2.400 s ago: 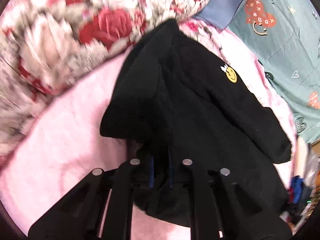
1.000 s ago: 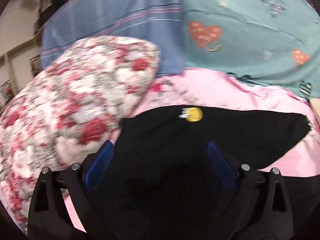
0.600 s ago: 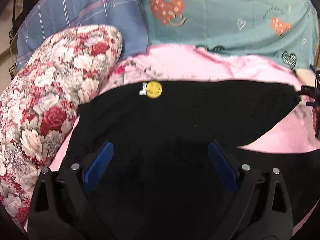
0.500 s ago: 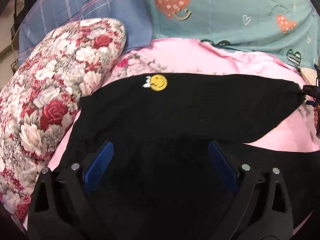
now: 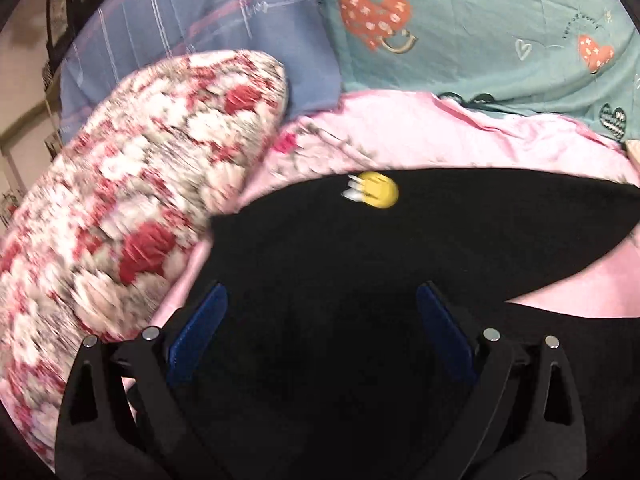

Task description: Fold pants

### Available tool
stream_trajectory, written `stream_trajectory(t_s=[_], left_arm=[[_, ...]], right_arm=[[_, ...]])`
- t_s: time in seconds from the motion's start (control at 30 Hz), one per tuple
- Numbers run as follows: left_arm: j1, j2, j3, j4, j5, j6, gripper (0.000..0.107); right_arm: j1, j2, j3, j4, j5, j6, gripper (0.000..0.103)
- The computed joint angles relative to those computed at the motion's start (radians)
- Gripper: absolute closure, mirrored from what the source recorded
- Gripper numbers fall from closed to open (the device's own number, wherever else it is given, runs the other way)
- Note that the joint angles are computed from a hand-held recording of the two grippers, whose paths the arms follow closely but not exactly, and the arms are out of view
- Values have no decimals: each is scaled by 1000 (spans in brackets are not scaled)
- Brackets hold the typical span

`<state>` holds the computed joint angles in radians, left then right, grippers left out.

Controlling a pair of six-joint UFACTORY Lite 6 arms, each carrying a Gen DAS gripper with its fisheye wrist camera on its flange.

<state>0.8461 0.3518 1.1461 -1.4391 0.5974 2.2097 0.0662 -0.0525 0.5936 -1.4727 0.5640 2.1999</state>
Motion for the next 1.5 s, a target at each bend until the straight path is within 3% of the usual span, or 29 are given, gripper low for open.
stream_trajectory(t_s=[0.13, 0.17, 0.23, 0.27, 0.33, 0.43, 0.53, 0.63, 0.73, 0.87, 0.93, 0.97, 1.0, 1.03, 1.07, 1.23, 1.3, 1.37, 1.4, 1.43, 1.5], left_arm=[[6, 101, 163, 125, -6, -195, 10], [8, 124, 195, 147, -15, -233, 10], [12, 169, 256, 178, -39, -296, 10], [14, 188, 284, 196, -44, -326, 10], [13, 230, 345, 223, -52, -382, 10], [-15, 266, 393, 202, -110, -393, 10], [-48, 327, 486, 312, -138, -545, 10], [-47, 353, 538, 415, -73, -657, 10], [-39, 311, 461, 325, -71, -513, 10], [-31, 264, 356, 215, -48, -302, 10], [-28, 267, 348, 227, -22, -287, 10], [-27, 272, 346, 228, -14, -282, 10], [-28, 282, 353, 230, -12, -281, 10], [-34, 297, 363, 233, -23, -287, 10], [-40, 311, 377, 241, -41, -303, 10], [-46, 400, 519, 333, -69, -537, 10], [-47, 446, 604, 407, -55, -682, 10], [-55, 503, 705, 505, -49, -837, 10], [-61, 527, 745, 542, -51, -890, 10], [-68, 553, 788, 583, -58, -939, 10], [-81, 590, 855, 654, -67, -1014, 10]], right_arm=[[-83, 73, -36, 151, -103, -165, 96], [-71, 68, -51, 161, -81, -176, 93], [5, 41, -35, 244, 89, -254, 47], [75, 24, -19, 256, 188, -240, 44], [190, -31, -9, 208, 262, -200, 43], [296, 30, 115, 133, 155, -241, 43], [356, 251, 338, 106, 9, -329, 44], [396, 527, 618, 182, -61, -516, 46], [409, 698, 825, 331, -102, -718, 57], [415, 852, 1010, 521, -123, -1010, 57], [428, 892, 1057, 505, -116, -1045, 59], [426, 888, 1051, 521, -138, -1081, 64], [420, 879, 1046, 575, -163, -1144, 78], [412, 879, 1049, 626, -185, -1199, 99], [414, 890, 1068, 636, -166, -1217, 102], [431, 904, 1120, 346, -76, -884, 103], [439, 969, 1218, 358, -17, -881, 103], [449, 1119, 1427, 505, 82, -1046, 103], [459, 1183, 1516, 542, 143, -1113, 99], [476, 1206, 1564, 537, 197, -1138, 79], [488, 1167, 1534, 519, 222, -1072, 61]])
